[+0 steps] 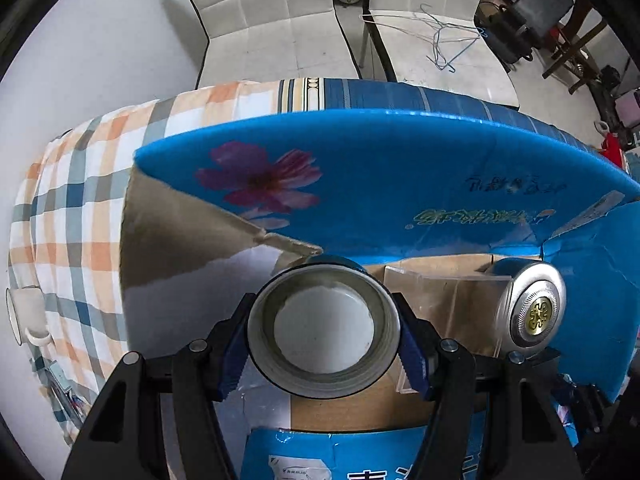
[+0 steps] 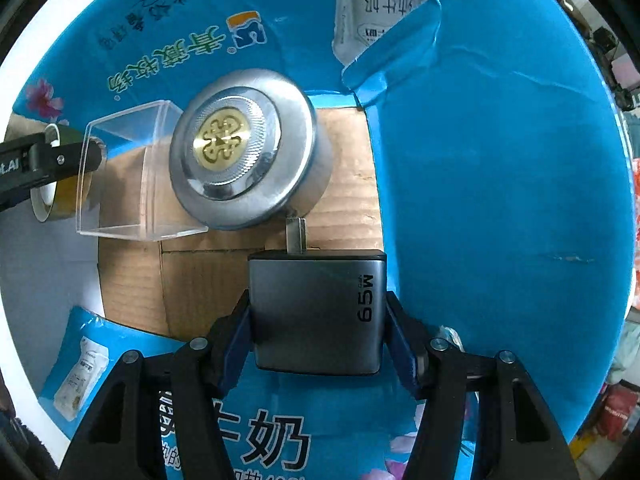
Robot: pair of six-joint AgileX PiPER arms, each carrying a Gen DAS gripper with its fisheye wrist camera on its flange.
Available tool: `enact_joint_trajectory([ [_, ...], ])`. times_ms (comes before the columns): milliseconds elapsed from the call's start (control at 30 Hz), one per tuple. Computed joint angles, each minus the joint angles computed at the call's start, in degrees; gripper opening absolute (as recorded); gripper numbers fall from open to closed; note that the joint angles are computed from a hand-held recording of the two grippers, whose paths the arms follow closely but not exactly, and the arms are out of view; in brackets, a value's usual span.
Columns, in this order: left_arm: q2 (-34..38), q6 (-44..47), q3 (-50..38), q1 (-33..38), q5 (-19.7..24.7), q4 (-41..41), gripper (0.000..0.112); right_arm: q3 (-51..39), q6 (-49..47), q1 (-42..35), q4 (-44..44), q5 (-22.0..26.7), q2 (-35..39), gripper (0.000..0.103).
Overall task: Organize rigid objects
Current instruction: 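Carry the charger with the right tool into the blue box while the left tool places the tin there, then open both tools and withdraw them from the box toward the remaining items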
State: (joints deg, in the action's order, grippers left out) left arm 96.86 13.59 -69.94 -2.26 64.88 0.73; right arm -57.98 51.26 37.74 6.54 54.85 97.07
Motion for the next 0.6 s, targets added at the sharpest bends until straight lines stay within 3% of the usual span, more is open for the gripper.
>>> enact_joint_trajectory([
  [200, 2.30, -0.67, -3.36, -0.05, 3.48, -0.35, 0.062, -1.15, -5.35, -2.79, 2.79, 1.21, 1.67, 0.066],
  [367, 3.40, -1.37, -4.54, -0.04, 4.62, -0.38, 0.065, -2.50, -6.30, -3.64, 2.67, 2.24, 1.44, 0.078],
  [433, 3.09, -2.13, -4.57, -0.29, 4.88, -0.04, 0.072, -3.96, -5.33, -3.00, 1.64, 2.97, 1.79, 0.084],
  [500, 2.56, -3.67, -4.31, -0.80, 4.66, 1.31, 0.096, -4.80, -4.43, -2.56, 0.48, 3.91, 1.46, 0.086],
  [600, 2.05, -3.68, -3.97, -0.36, 4.69, 1.10, 0.096, -6.33, -3.66, -2.64, -0.51, 5.36, 1.24, 0.090],
])
